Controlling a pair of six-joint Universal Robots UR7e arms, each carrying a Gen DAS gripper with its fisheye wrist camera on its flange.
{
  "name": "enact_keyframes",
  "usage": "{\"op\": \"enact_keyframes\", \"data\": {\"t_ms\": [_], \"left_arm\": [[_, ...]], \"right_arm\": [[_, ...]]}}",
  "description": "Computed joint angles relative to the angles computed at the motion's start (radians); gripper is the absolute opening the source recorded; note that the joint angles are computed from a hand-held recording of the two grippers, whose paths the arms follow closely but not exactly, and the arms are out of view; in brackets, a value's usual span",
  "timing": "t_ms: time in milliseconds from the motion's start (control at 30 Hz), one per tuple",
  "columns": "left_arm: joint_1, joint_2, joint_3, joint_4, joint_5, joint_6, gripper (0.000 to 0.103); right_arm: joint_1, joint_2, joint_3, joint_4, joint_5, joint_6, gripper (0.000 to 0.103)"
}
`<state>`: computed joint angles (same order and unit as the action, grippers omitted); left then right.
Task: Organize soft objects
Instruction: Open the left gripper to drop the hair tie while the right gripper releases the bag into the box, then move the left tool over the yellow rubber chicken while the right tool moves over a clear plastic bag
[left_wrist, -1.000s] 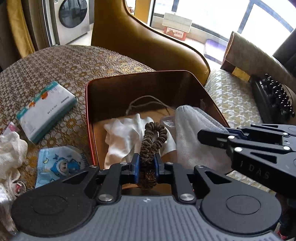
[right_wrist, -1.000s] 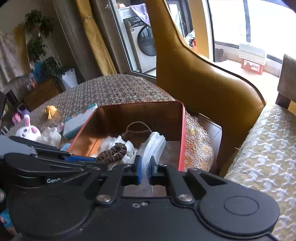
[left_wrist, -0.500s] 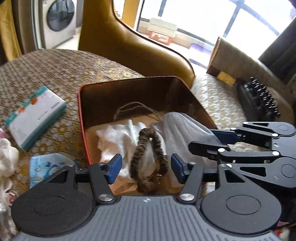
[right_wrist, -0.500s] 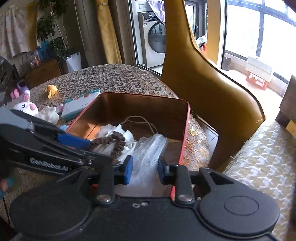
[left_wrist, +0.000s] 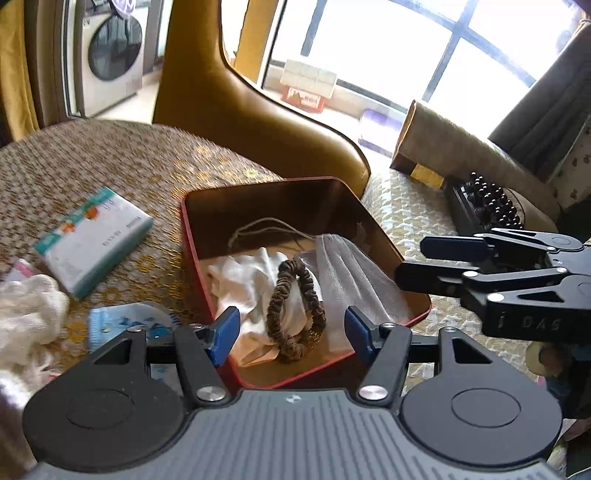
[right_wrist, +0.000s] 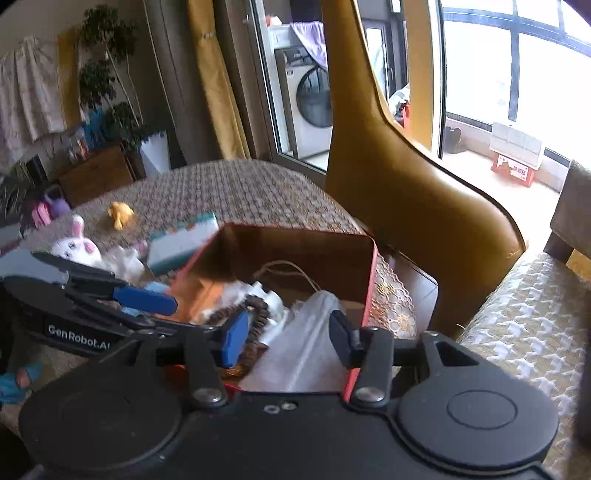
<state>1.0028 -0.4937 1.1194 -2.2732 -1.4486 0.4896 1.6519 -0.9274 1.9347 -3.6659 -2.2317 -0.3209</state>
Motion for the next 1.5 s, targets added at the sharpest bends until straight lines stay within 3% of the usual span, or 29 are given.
{"op": "enact_keyframes", "data": {"t_ms": [333,433,600,667,800,1133,1233,1500], "left_arm": [[0.023,-0.154,0.119,-0.068,0.007,0.035,0.062],[0.037,-0.192,0.136,-0.075,0.013,0.036,0.069],[0.06,-0.243,0.157,-0.092,0.026,0.041,0.07],[0.068,-0.262,0.164,-0.105,0.038,0.044,0.079],[0.087,-0.289,0.167,-0.121,0.05,0.05,0.082],[0.146,-0.294,0.09,-0.103,0.043,0.037,0.092],[0.158,-0.282,0.058,-0.105,0.049,0.037,0.101],[0.181,-0.216,-0.082,-0.109,0.073,0.051,0.101]], "right_arm": [[0.115,0.039,-0.017,-0.055,-0.041,0.007,0.059],[0.146,0.064,-0.035,-0.058,-0.041,0.017,0.062],[0.191,0.112,-0.075,-0.055,-0.041,0.014,0.065],[0.206,0.131,-0.093,-0.052,-0.04,0.012,0.071],[0.232,0.167,-0.13,-0.041,-0.037,0.013,0.079],[0.252,0.23,-0.197,-0.005,-0.015,0.053,0.099],[0.253,0.246,-0.212,0.008,-0.009,0.052,0.1],[0.242,0.273,-0.258,0.074,0.008,0.062,0.101]]}}
